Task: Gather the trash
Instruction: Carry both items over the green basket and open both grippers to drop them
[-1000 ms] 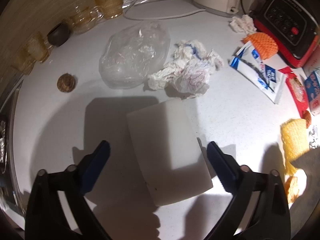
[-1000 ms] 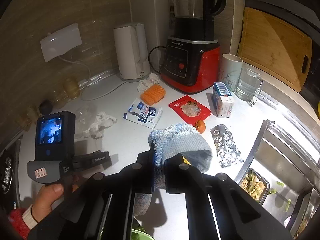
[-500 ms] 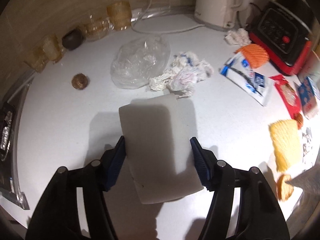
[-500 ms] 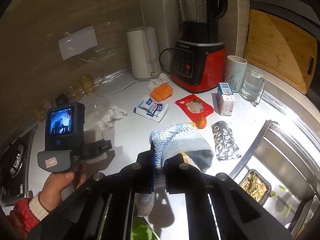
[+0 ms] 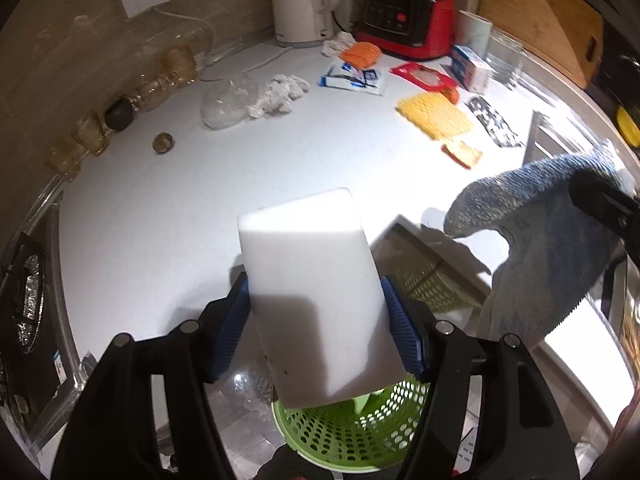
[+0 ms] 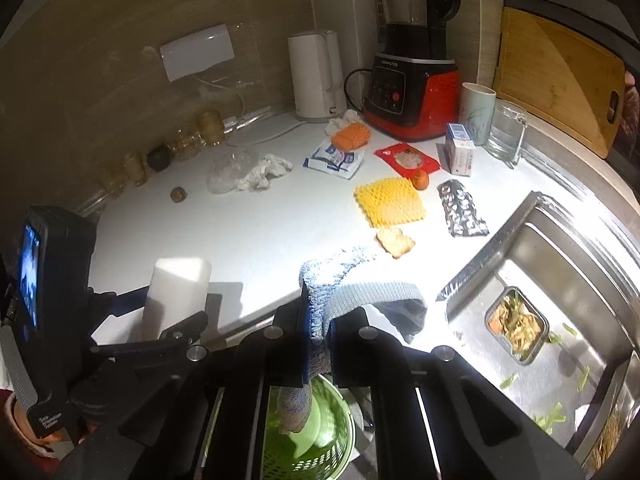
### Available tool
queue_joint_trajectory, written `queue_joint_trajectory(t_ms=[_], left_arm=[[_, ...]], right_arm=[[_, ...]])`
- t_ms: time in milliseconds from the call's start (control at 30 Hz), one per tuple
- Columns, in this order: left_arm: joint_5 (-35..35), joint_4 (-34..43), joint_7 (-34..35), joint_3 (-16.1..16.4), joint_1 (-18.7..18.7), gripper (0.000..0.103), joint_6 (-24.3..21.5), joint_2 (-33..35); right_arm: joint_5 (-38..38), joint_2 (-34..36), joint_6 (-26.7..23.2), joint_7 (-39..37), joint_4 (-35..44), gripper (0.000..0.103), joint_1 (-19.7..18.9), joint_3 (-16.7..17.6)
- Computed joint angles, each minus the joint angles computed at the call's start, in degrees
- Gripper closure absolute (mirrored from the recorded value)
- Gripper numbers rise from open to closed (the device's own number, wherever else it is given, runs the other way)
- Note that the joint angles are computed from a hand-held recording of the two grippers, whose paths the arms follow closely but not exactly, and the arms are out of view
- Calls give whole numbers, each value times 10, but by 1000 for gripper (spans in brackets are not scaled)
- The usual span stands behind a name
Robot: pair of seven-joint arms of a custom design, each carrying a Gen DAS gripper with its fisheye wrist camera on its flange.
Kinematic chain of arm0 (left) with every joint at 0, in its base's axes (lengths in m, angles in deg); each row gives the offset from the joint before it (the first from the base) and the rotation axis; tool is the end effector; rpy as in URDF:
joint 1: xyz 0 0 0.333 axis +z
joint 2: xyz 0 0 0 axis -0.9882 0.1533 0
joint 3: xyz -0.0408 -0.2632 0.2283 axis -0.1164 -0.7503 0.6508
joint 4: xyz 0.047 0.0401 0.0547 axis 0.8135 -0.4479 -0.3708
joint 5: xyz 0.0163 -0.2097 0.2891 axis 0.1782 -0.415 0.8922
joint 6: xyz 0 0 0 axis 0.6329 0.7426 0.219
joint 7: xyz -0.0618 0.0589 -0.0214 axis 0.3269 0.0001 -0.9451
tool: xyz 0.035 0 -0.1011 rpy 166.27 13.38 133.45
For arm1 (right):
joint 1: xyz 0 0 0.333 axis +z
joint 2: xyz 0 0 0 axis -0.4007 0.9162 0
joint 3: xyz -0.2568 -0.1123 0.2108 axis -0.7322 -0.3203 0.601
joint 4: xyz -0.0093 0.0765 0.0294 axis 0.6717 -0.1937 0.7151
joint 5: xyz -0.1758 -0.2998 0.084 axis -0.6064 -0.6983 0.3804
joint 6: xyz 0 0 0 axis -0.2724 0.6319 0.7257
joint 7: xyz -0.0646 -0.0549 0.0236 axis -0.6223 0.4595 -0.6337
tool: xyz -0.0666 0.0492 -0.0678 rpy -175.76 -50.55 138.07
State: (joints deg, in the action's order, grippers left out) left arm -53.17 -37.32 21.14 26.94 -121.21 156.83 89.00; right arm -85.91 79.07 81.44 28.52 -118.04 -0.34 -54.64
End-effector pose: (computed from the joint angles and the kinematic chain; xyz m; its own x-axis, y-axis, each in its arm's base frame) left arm 0.5828 -0.4809 0.4530 0.2249 -0.9729 -0.0529 -0.8526 -0.1703 -0.4940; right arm 0.6102 0.3642 0.5080 0.4447 -0.8921 -0.0804 -0.6763 -0.2756 -0.6832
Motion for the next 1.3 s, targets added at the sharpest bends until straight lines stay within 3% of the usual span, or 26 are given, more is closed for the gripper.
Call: queue_joint_trajectory(t_ms=[167,333,500,700,900,933,1000,1067,1300], left_arm=[[-25,-125,25,-33,16,40,84,-45],[-45,-201,51,-45,26,36,139,-67],[-71,-236,84,-50,28,22,162,-81],[-45,-290,69,-41,22,14,185,-130],[-7,-341,30,-44,32,11,197,-178],[0,-345,23,-45,34,10,195,-183],[12,-355,10,-49,38,10,195,-193],[23,-357,5,-54,42,10,184,-198],[47,-352,-16,-62,55,9,183,-204]], right_arm=[[-72,-49,8,135,-87,95,65,-59],[-121,-78,13,239,-152,94,83,-63],[-155,-91,21,310,-189,94,87,-56],[-179,-88,26,356,-203,94,87,-46],[-150,-68,24,333,-188,93,76,-20],[-139,-62,21,321,-183,91,73,-13],[-131,-52,7,312,-171,61,77,-12],[-167,-53,-8,366,-166,29,110,-50],[-216,-75,-12,422,-169,25,107,-67]])
